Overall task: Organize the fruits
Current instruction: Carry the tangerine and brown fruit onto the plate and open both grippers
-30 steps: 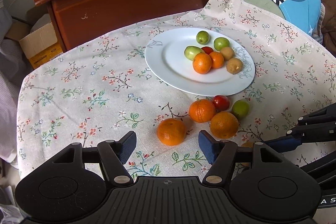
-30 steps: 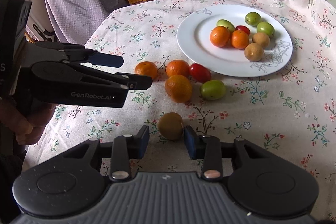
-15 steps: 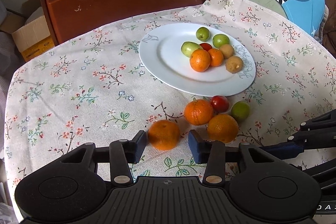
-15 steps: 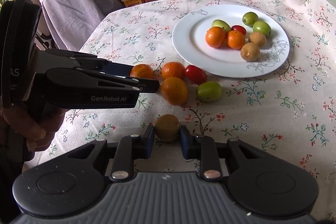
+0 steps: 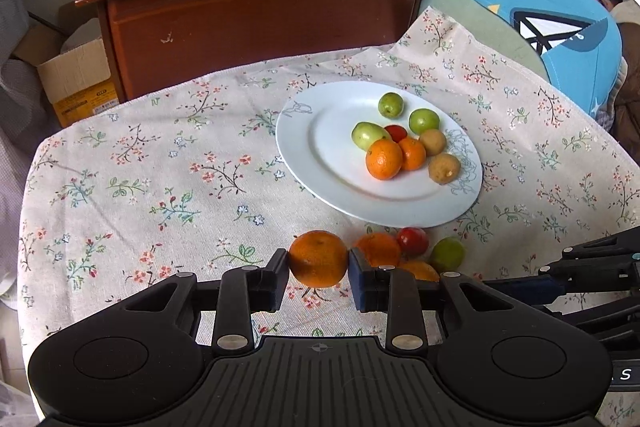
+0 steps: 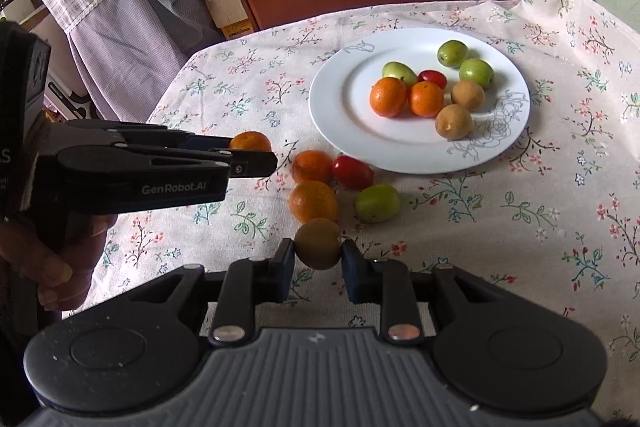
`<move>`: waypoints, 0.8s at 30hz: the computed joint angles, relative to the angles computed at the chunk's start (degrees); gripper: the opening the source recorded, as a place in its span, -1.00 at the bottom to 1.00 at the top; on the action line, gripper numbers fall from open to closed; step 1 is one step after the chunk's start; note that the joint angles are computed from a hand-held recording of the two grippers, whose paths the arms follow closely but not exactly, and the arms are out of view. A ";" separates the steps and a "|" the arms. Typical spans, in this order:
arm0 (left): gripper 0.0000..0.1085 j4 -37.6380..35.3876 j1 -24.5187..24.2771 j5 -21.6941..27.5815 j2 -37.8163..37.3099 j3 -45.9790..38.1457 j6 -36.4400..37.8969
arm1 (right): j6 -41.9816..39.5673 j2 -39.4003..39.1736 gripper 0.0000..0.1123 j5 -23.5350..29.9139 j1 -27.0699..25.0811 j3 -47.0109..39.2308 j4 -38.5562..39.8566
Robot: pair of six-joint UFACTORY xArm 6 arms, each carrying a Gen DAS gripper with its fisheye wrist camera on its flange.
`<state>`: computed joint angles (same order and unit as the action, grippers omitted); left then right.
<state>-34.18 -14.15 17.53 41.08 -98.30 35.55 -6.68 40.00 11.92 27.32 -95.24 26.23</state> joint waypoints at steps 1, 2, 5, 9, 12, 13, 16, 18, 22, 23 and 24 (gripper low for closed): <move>-0.46 -0.63 -0.07 -0.30 -0.10 -0.15 0.35 | 0.33 -0.13 -0.54 -0.65 -0.15 0.05 -0.07; -0.46 -1.08 -0.21 -0.70 -0.21 -0.20 0.78 | 0.66 -0.21 -0.54 -1.21 -0.28 0.02 -0.19; -0.46 -2.84 -0.65 -1.68 -0.25 -0.73 2.43 | 2.21 -0.35 -0.54 -3.56 -0.89 -0.32 -0.49; -0.46 -4.51 -1.00 -2.05 0.56 -2.62 2.89 | 10.17 -0.03 -0.54 -6.86 -2.39 -1.25 -7.32; -0.46 -3.87 -1.26 -2.16 2.16 -5.15 1.71 | 14.56 1.02 -0.54 -7.65 -3.44 -2.82 -10.36; -0.46 -3.31 -1.30 -2.09 2.92 -6.27 1.01 | 15.99 1.51 -0.54 -7.62 -3.71 -3.39 -10.88; -0.46 -1.74 -1.17 -0.86 5.14 -9.72 -1.48 | 21.06 2.79 -0.54 -7.00 -4.41 -4.75 -15.97; -0.46 0.12 -1.15 -0.31 6.59 -11.82 -3.42 | 22.52 3.58 -0.54 -6.36 -4.51 -5.73 -17.64; -0.46 1.89 -0.98 1.59 9.63 -16.45 -5.96 | 23.20 5.16 -0.54 -5.17 -4.40 -7.97 -18.25; -0.46 2.56 -0.95 1.99 10.35 -17.55 -6.64 | 23.82 5.67 -0.55 -4.69 -4.43 -8.76 -18.96; -0.46 2.98 -0.92 2.23 10.88 -18.33 -7.07 | 24.54 6.11 -0.55 -4.34 -4.48 -9.39 -19.55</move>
